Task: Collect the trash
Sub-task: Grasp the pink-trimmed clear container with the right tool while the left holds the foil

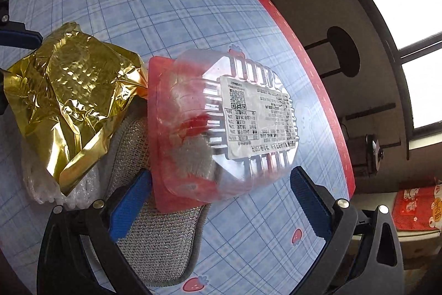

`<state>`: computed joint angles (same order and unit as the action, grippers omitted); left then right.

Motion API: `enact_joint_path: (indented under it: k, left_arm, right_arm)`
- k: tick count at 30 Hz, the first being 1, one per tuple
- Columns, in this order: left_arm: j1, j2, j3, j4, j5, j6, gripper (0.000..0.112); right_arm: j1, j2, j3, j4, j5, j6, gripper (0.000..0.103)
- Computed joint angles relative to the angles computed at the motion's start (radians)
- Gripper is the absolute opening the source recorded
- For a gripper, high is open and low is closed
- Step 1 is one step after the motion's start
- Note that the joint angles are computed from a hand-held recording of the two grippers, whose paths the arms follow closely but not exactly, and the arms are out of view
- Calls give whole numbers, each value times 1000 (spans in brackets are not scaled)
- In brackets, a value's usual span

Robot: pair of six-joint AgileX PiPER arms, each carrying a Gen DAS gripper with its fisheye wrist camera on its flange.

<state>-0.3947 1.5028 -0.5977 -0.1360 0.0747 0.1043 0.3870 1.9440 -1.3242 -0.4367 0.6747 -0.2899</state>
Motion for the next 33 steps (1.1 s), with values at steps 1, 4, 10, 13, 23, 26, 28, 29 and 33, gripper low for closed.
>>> enact_joint_path:
  k: [1, 4, 10, 13, 23, 26, 28, 29, 33]
  left_arm:
    - [1, 1, 0, -28, 0, 28, 42]
    - [1, 1, 4, -57, -4, 56, 42]
    - [14, -2, 10, -307, -6, 312, 41]
    - [20, -6, 13, -430, -4, 442, 39]
    - [38, -37, 25, -475, -10, 483, 27]
    - [56, -55, 29, -495, -1, 497, 26]
    - [64, -66, 30, -480, 8, 479, 25]
    - [63, -73, 32, -421, 6, 419, 25]
    - [74, -107, 34, -386, 23, 361, 23]
  right_arm:
    - [-2, 4, -7, 8, 4, -17, 98]
    - [-12, 16, -34, 54, 31, -67, 98]
    - [-49, 37, -89, 162, 87, -153, 92]
    - [-44, 36, -90, 156, 93, -143, 91]
    - [-110, -29, -92, 362, 145, -208, 82]
    - [-141, -64, -72, 444, 154, -247, 82]
    - [-162, -92, -53, 499, 160, -268, 82]
    - [-174, -107, -42, 528, 161, -281, 82]
    - [-224, -167, 12, 626, 158, -315, 82]
